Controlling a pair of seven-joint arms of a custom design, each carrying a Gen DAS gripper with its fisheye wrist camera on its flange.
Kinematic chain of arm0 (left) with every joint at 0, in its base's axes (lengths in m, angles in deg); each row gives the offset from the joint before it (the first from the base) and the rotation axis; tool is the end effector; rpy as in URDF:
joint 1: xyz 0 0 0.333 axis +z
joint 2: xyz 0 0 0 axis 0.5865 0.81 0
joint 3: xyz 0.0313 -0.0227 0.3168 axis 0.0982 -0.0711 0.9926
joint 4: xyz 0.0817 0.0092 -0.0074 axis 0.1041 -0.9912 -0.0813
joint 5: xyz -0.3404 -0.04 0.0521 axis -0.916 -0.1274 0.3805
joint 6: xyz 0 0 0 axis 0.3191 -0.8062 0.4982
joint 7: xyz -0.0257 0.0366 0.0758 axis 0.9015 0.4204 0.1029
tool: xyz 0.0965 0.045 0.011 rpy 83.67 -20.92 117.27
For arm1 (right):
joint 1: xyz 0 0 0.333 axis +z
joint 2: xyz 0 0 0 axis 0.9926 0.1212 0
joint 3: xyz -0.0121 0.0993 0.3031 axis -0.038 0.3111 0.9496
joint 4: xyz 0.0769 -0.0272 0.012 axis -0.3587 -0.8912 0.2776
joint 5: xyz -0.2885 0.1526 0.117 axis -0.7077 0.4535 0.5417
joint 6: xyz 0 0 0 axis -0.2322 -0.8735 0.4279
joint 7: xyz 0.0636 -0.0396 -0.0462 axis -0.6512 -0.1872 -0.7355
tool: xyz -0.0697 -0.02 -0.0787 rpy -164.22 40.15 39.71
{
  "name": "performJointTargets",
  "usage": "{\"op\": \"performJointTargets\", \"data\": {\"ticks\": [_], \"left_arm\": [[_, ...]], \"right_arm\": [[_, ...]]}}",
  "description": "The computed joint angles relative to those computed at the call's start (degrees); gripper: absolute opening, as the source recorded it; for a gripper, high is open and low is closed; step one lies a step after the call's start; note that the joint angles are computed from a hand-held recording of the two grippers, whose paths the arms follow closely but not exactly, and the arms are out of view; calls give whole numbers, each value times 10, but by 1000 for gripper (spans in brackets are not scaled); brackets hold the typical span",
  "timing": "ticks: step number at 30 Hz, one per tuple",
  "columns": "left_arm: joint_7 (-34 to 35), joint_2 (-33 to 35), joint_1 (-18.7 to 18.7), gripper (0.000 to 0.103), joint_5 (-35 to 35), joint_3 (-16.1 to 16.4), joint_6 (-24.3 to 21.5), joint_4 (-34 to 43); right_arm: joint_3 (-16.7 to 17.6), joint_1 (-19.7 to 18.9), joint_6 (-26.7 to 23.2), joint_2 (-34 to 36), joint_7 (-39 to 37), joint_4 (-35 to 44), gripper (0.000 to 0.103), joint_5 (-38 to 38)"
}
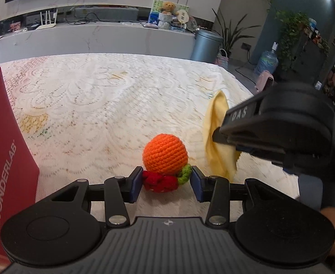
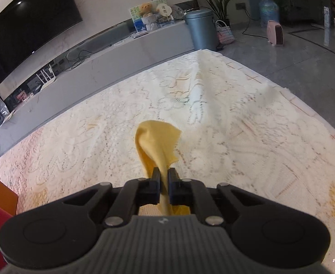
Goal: Organize soft objects
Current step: 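Carry the orange toy with the left tool while the right tool carries the yellow cloth to the box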
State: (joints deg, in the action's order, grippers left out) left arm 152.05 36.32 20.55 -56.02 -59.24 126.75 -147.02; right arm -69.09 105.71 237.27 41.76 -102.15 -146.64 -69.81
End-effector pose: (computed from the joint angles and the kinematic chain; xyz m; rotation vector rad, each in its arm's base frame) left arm 0.6768 -0.3242 0.4158 -1.3263 2.3756 -1.1687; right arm 0.6176 0.2038 0.4119 -0.8603 2.2824 -0.7537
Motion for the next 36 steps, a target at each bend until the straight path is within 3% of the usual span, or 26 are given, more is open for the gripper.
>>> {"op": "performJointTargets", "data": {"ticks": [5,16,23,24,27,30,33,36], "left_arm": [[10,-32,1,50,5,2,15,-41],[36,-117,50,50,-41,-5,-73,-104],[94,-179,102,50,-123,-18,-89,-141],[99,-188,105,50,-133,-15,-86,-142],[128,-209,131,50,-183,-16,-94,-137],[169,-227,154,50,-225,-8,-96,-130],[177,-230,167,50,-240,13,-93,-111],[176,-212,191,50,-256,23,-107,-73]], "right_arm": [[-1,1,14,-17,27,-23,4,-23],[33,15,-32,-73,56,-66,4,-80],[55,28,-70,-106,96,-61,5,-153],[61,32,-85,-108,90,-51,5,-162],[81,78,-222,-93,63,11,6,-198],[85,113,-270,-79,79,63,6,-276],[84,130,-249,-52,70,123,6,-332],[72,131,-149,-18,34,181,9,-379]]}}
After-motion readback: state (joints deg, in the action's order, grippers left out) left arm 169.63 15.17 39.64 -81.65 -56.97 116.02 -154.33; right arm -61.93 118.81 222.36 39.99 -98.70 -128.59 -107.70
